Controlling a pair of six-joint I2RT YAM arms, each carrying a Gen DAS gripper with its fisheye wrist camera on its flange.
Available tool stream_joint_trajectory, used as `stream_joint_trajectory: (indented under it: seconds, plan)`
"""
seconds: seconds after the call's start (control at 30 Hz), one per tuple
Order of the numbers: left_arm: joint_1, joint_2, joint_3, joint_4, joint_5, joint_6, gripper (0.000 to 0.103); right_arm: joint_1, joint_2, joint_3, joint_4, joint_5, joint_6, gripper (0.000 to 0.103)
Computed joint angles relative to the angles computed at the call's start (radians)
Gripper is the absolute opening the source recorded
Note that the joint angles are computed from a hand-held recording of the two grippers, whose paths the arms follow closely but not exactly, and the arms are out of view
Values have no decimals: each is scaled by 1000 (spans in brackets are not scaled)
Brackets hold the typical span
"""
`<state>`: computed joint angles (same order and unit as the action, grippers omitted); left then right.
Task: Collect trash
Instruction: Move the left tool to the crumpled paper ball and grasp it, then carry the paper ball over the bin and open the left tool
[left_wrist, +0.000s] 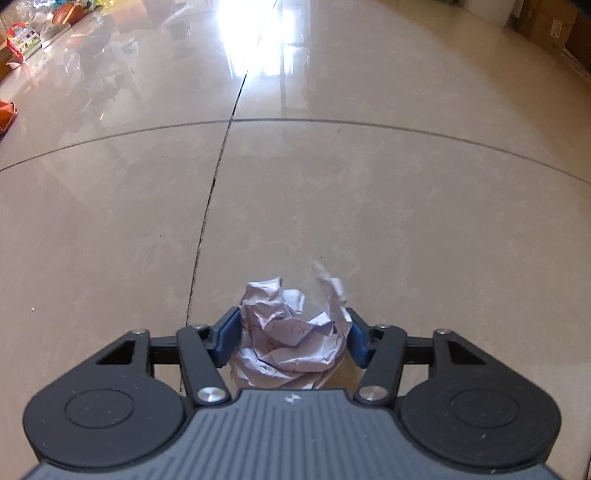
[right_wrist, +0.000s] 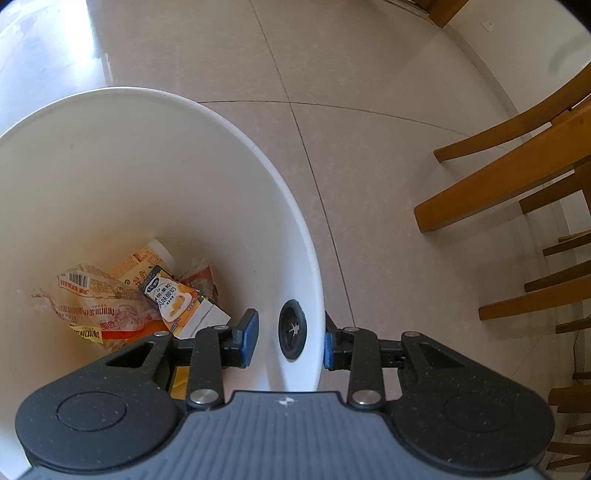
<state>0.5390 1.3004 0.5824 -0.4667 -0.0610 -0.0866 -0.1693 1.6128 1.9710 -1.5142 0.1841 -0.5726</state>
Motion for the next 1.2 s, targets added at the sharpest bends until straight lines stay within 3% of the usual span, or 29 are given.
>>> stream_joint_trajectory:
  seconds: [0.4, 0.73, 1.03, 1.2]
  plan:
    - [-95, -108, 72, -224, -22, 47, 50, -3, 8, 15, -10, -6, 4, 39]
    - [-266, -227, 279, -555, 55, 3, 50, -20, 3, 17, -10, -27, -1, 38]
    - [-623, -153, 739, -849, 99, -144, 50, -18, -8, -3, 6, -24, -13, 37]
    - [-835, -26, 1046, -919, 94, -225, 51, -12, -44, -57, 43, -16, -42, 37]
